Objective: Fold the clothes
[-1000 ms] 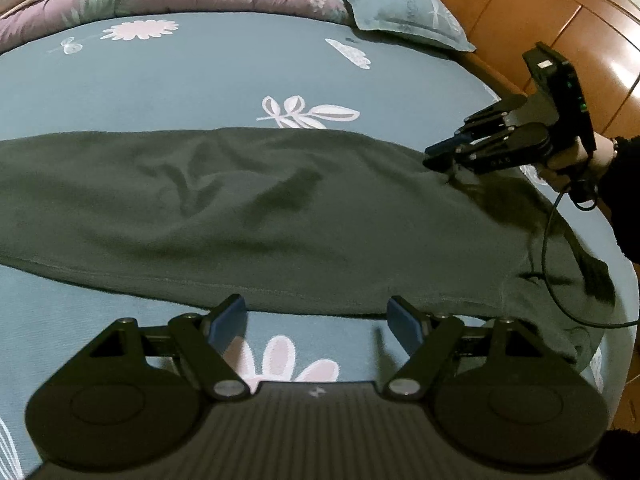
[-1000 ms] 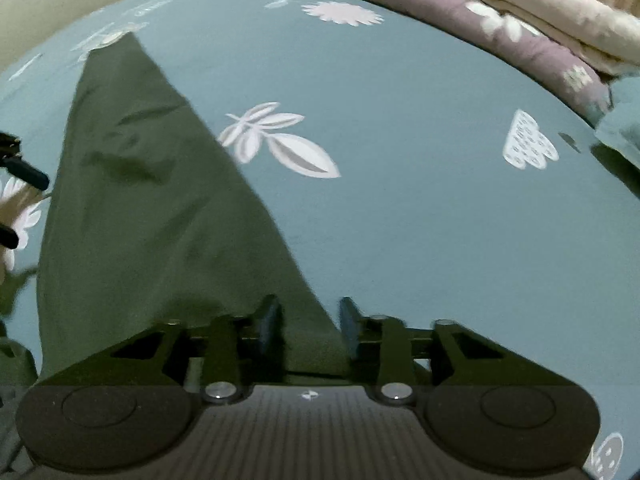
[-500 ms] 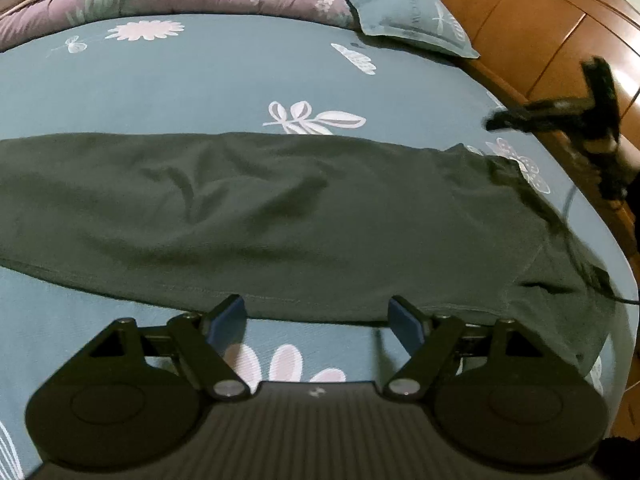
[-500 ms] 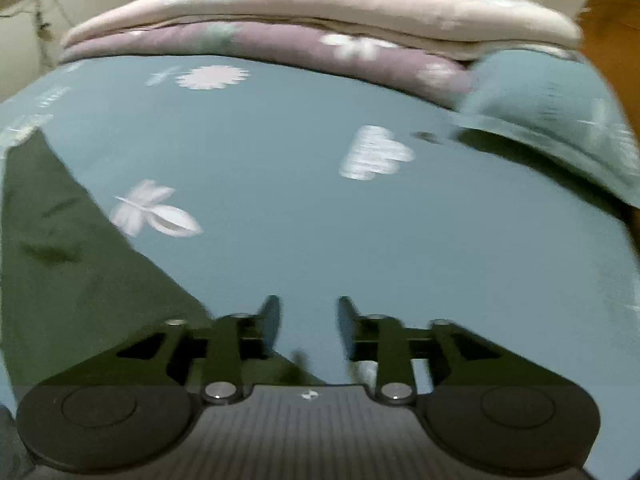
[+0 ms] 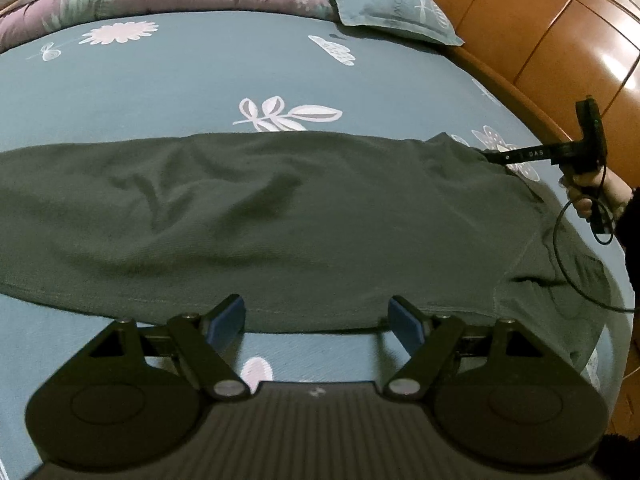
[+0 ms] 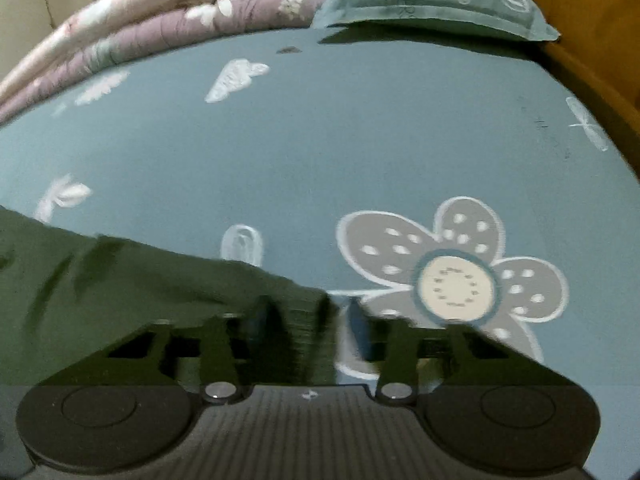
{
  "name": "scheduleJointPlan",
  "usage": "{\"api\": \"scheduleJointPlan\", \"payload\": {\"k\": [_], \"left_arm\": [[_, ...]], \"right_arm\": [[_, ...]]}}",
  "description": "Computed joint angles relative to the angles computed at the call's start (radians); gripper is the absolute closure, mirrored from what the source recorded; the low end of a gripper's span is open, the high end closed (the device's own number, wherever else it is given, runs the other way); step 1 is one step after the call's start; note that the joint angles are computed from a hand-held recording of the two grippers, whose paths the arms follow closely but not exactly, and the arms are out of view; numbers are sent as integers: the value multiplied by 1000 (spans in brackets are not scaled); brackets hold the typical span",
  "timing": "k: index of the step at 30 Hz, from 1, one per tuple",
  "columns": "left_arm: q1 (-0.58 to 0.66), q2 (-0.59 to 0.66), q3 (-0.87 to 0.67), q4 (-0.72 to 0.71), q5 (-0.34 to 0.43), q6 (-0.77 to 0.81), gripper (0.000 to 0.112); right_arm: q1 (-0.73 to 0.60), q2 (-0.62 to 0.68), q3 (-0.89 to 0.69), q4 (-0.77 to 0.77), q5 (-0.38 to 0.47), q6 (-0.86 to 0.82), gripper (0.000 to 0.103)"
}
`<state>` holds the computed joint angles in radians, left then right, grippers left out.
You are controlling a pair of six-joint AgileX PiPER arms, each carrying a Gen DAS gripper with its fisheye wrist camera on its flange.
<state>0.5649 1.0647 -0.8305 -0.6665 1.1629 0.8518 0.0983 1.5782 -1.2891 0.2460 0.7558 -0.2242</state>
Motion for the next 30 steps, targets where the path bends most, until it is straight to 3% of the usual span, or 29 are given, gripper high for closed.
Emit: {"api": "scheduleJointPlan", "payload": {"k": [5,8,13,15,18,23,25,30], "left_arm": [[2,-7,4,0,0,-1,33],[18,-6,2,-10,9,16,33],[23,2,-13,-19,-2,25,33],[20,7,-22,-21,-12,32,33],[10,18,-26,-21,-31,25,33],[9,26,-16,-19,-34,27,33],[9,29,-16,-9,-35,29,33],[47,33,-24,-25,-24,47,33]], "right_arm": [[31,-35,17,-152,-23,201,80],[11,-27,-16,-148,25,250,79],[104,-60,-86,-293,72,325,64],[139,-69,-128,-233,117,267,56],[217,-21,-189,-177,195,224,52],[362,120,-220,-284,205,317,51],[363,162,-249,-303,162,335,48],[330,287,-428,-282,205,331,48]]}}
